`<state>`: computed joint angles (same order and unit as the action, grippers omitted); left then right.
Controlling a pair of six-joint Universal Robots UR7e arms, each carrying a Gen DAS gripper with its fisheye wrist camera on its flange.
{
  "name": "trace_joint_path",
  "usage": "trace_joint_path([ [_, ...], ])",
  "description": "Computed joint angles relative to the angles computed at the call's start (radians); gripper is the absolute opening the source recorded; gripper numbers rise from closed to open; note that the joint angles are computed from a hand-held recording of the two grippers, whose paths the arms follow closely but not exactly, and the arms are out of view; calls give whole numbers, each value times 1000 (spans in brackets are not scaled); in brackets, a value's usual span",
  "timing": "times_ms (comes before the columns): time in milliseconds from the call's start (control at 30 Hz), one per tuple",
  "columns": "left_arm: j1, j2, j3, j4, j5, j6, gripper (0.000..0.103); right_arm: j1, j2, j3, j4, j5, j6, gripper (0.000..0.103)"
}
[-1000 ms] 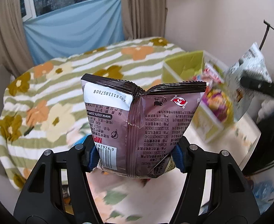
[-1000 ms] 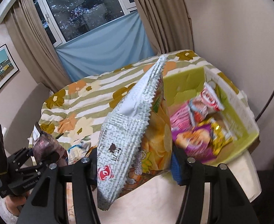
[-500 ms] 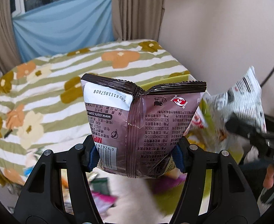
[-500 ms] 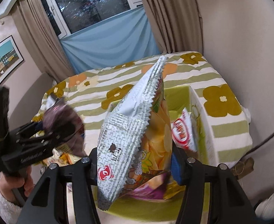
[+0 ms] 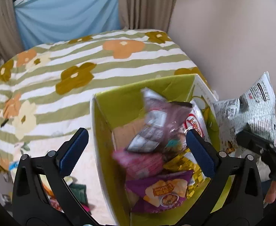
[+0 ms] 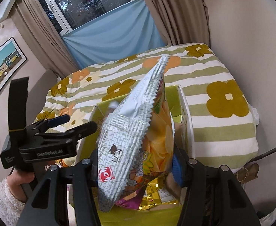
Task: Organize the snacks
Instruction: 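Open both tools to drop the brown and white-grey bags into the box, then move both open tools back from the box to the snack pile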
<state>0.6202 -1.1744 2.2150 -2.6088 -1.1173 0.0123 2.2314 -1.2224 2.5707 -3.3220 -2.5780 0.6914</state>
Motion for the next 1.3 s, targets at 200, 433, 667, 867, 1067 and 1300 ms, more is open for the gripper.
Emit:
trace_joint_path([
  [200,1,-67,56,7,41,-47,102,-35,-3,10,-33,26,-66,52],
  [433,10,-133,82,48,92,-62,102,-72,29,-32,-145,141,-231,52],
  [667,28,-204,100,101,145,-98,102,-153,97,-84,-277,295,-378,53],
  [867,39,-240,113,124,157,-110,102,-201,165,-111,-387,335,-416,97],
  [1067,46,-260,130,132,140,-112,102,-177,184,-80,-427,294,-384,97],
  [1300,29,-281,156,130,123,-96,102,-129,176,-56,-405,219,-342,97],
])
